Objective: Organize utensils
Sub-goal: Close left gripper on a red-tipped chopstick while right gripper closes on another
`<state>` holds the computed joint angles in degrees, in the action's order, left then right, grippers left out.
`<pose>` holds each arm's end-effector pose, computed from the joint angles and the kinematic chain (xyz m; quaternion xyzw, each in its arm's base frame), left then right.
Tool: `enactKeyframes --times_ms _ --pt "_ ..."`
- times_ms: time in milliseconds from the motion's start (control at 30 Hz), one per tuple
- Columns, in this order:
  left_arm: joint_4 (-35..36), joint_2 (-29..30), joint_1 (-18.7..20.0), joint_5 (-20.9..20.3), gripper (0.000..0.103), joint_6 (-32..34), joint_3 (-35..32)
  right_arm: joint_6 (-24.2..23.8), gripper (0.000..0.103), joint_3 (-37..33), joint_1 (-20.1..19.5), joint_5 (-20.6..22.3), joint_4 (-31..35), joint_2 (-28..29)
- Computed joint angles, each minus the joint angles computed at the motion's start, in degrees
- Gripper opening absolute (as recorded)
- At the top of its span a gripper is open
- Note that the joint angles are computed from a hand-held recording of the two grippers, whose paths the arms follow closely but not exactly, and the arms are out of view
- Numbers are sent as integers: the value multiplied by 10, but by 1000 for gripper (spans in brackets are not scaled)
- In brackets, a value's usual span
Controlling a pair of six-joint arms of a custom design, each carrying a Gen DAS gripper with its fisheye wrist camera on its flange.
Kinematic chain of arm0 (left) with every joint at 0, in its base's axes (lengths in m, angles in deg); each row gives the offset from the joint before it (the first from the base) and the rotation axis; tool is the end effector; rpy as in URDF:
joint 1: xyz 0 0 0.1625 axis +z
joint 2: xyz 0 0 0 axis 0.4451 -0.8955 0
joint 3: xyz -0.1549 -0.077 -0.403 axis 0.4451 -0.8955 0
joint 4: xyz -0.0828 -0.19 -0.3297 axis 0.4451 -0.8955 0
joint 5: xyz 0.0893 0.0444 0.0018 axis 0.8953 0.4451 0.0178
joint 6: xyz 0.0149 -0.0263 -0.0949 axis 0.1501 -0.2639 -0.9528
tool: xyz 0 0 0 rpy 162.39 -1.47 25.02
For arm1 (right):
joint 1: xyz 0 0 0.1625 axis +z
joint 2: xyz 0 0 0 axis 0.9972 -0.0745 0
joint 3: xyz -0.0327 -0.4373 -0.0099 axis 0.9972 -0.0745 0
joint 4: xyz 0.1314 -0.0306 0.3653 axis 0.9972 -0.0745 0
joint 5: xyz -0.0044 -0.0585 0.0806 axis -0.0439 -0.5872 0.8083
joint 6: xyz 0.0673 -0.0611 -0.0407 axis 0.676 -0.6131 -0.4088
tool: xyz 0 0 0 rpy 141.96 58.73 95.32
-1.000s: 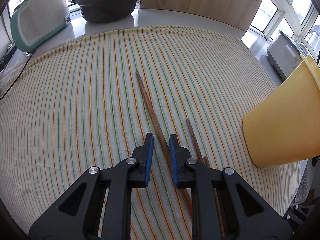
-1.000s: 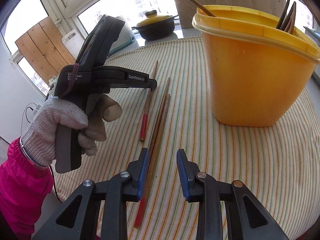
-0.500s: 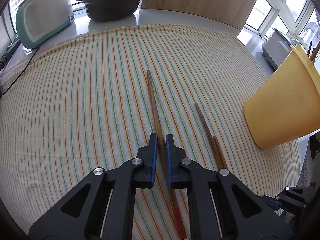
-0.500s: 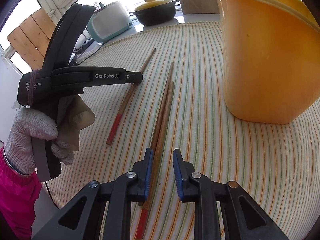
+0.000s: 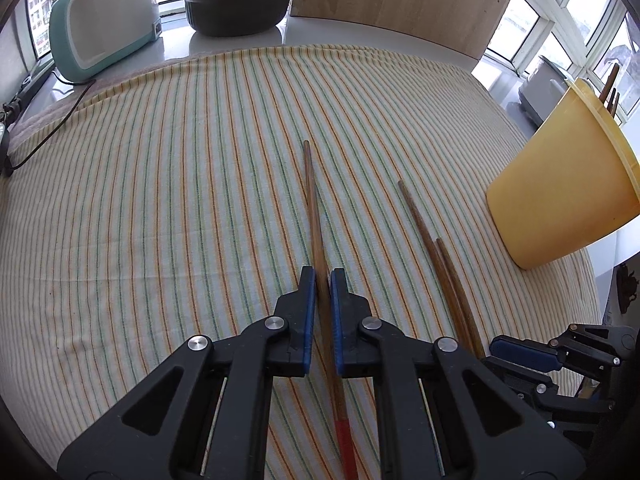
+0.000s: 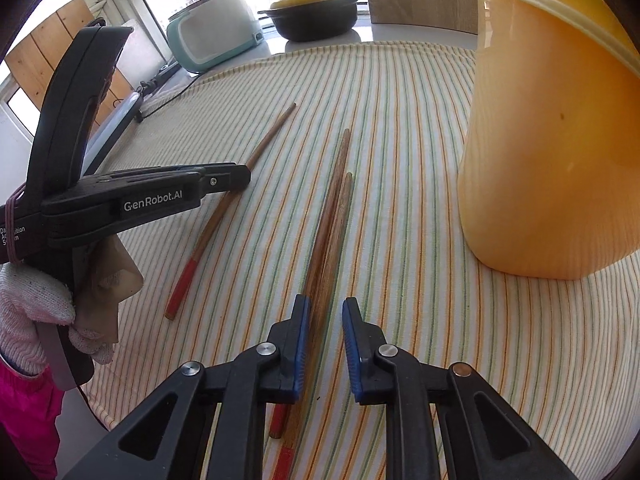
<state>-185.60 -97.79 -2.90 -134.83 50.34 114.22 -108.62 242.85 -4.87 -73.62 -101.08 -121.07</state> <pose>-0.3999 -0.3697 -0.0796 0.2600 0.9308 -0.1260 0.2239 0.0521 -0.2247 0.3141 0.0672 -0.9307 0.1963 0.3012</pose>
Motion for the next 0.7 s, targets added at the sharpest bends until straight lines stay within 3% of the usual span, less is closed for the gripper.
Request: enactKeyframes --times_ms 167,400,533,700 --pt "-4 -9 0 -4 6 -1 12 13 15 -15 1 -13 11 23" --pt "-8 -16 -4 -8 5 -4 25 18 15 -15 55 -78 -25 82" --pt "-9 -26 -9 -19 5 -7 39 31 7 -33 54 -81 -7 95" --pt "23 -43 -16 -40 5 1 51 39 7 -46 61 -91 17 106"
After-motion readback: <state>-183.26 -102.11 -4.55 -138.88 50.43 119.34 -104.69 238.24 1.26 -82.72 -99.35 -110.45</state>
